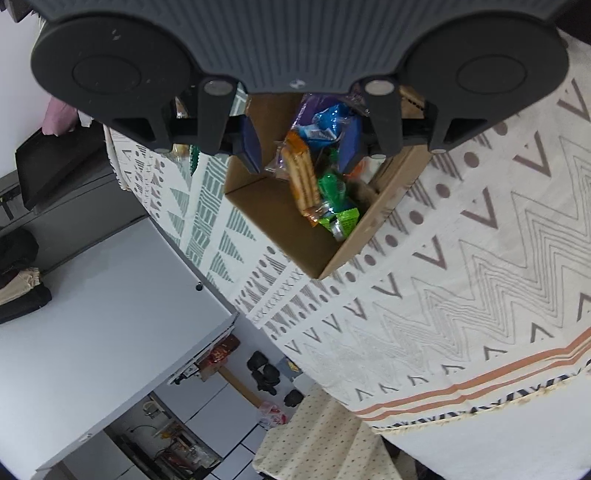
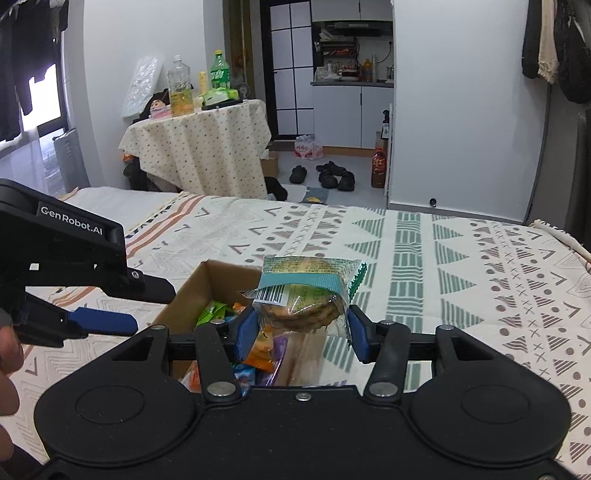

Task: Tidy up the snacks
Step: 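Carry the orange candy and cookie over the box, then open both tools to drop the candy and cookie into the box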

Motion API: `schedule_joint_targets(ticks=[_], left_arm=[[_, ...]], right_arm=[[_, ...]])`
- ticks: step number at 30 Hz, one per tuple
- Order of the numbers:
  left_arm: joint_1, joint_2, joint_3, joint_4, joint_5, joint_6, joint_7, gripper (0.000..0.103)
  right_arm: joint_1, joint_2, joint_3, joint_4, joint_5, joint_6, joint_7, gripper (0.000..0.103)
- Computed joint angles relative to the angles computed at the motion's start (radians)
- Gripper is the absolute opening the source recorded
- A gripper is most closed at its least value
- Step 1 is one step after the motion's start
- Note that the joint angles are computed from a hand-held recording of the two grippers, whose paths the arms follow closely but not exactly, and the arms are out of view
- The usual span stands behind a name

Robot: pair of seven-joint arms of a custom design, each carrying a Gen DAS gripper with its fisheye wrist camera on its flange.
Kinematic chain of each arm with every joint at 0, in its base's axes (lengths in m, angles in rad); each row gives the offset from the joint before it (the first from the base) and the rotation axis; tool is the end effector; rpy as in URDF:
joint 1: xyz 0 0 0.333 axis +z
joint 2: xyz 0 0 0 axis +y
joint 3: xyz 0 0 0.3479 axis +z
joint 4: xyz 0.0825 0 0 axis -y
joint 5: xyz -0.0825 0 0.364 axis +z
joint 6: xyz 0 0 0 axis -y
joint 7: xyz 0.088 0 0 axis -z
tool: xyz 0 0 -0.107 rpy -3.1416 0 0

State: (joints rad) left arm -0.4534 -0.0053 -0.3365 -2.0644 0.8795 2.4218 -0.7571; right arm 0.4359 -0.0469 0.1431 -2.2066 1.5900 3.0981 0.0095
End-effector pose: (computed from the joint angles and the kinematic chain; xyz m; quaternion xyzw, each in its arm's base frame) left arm 0.3977 -0.3969 0.5158 -0.8853 0.2790 -0.3502 0.1256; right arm 0.4684 0.2079 0.4883 -0.7751 0.4203 -0.2040 0.4254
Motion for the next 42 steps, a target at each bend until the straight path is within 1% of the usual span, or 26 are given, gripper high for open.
schedule_joint_targets(ticks=[2,3,5,7,9,10,11,12,14,16,18,21,24,28,30,32,36,41,42], left_arm=[[0.004,-0.001,0.004,-0.008,-0.005,0.016,-0.006,0.045],[0.005,-0.003,0.004,-0.011,-0.005,0.015,-0.012,0.047],[0.004,-0.002,0.002,-0.007,-0.015,-0.005,-0.008,0.048],[0.005,0.001,0.003,-0.001,-0.025,-0.013,0.011,0.052],[0.004,0.007,0.002,0.011,-0.036,-0.030,0.038,0.060],[0.001,0.010,0.001,0.020,-0.042,-0.048,0.049,0.063],[-0.002,0.015,-0.001,0.030,-0.049,-0.068,0.059,0.068],[-0.007,0.019,-0.003,0.040,-0.055,-0.088,0.070,0.074],[-0.017,0.031,-0.008,0.061,-0.067,-0.122,0.087,0.081],[-0.024,0.046,-0.008,0.080,-0.097,-0.127,0.130,0.081],[-0.032,0.065,-0.009,0.106,-0.126,-0.131,0.172,0.081],[-0.056,0.089,-0.014,0.154,-0.145,-0.182,0.211,0.082],[-0.080,0.102,-0.016,0.191,-0.141,-0.214,0.234,0.087],[-0.099,0.106,-0.017,0.222,-0.159,-0.243,0.259,0.088],[-0.112,0.114,-0.021,0.252,-0.163,-0.283,0.279,0.088],[-0.130,0.120,-0.025,0.283,-0.150,-0.325,0.285,0.089],[-0.164,0.137,-0.032,0.344,-0.127,-0.394,0.299,0.096],[-0.204,0.159,-0.037,0.402,-0.114,-0.442,0.321,0.098],[-0.212,0.164,-0.038,0.414,-0.111,-0.456,0.327,0.100]], right_arm=[[0.002,0.001,0.001,-0.006,-0.029,-0.006,0.027,0.050],[0.003,0.001,0.002,-0.010,-0.042,-0.009,0.039,0.050],[0.007,-0.001,0.004,-0.018,-0.070,-0.014,0.067,0.050],[0.008,-0.006,0.003,-0.032,-0.124,-0.029,0.120,0.052],[0.007,-0.017,0.000,-0.051,-0.187,-0.052,0.184,0.057],[0.008,-0.024,-0.003,-0.057,-0.193,-0.059,0.186,0.062],[0.009,-0.031,-0.005,-0.064,-0.197,-0.061,0.185,0.066],[0.010,-0.038,-0.008,-0.069,-0.200,-0.061,0.181,0.066],[0.006,-0.049,-0.013,-0.081,-0.235,-0.054,0.211,0.066],[-0.001,-0.060,-0.020,-0.091,-0.284,-0.050,0.272,0.066],[-0.012,-0.079,-0.033,-0.103,-0.321,-0.066,0.324,0.066],[-0.025,-0.111,-0.053,-0.121,-0.359,-0.092,0.372,0.066],[-0.043,-0.137,-0.068,-0.137,-0.414,-0.121,0.437,0.066],[-0.068,-0.176,-0.088,-0.156,-0.477,-0.167,0.516,0.066],[-0.076,-0.193,-0.100,-0.159,-0.496,-0.191,0.538,0.068],[-0.082,-0.213,-0.113,-0.163,-0.499,-0.209,0.547,0.075],[-0.099,-0.249,-0.138,-0.171,-0.497,-0.243,0.567,0.077],[-0.130,-0.293,-0.164,-0.187,-0.505,-0.281,0.596,0.084],[-0.135,-0.301,-0.170,-0.190,-0.504,-0.289,0.594,0.086]])
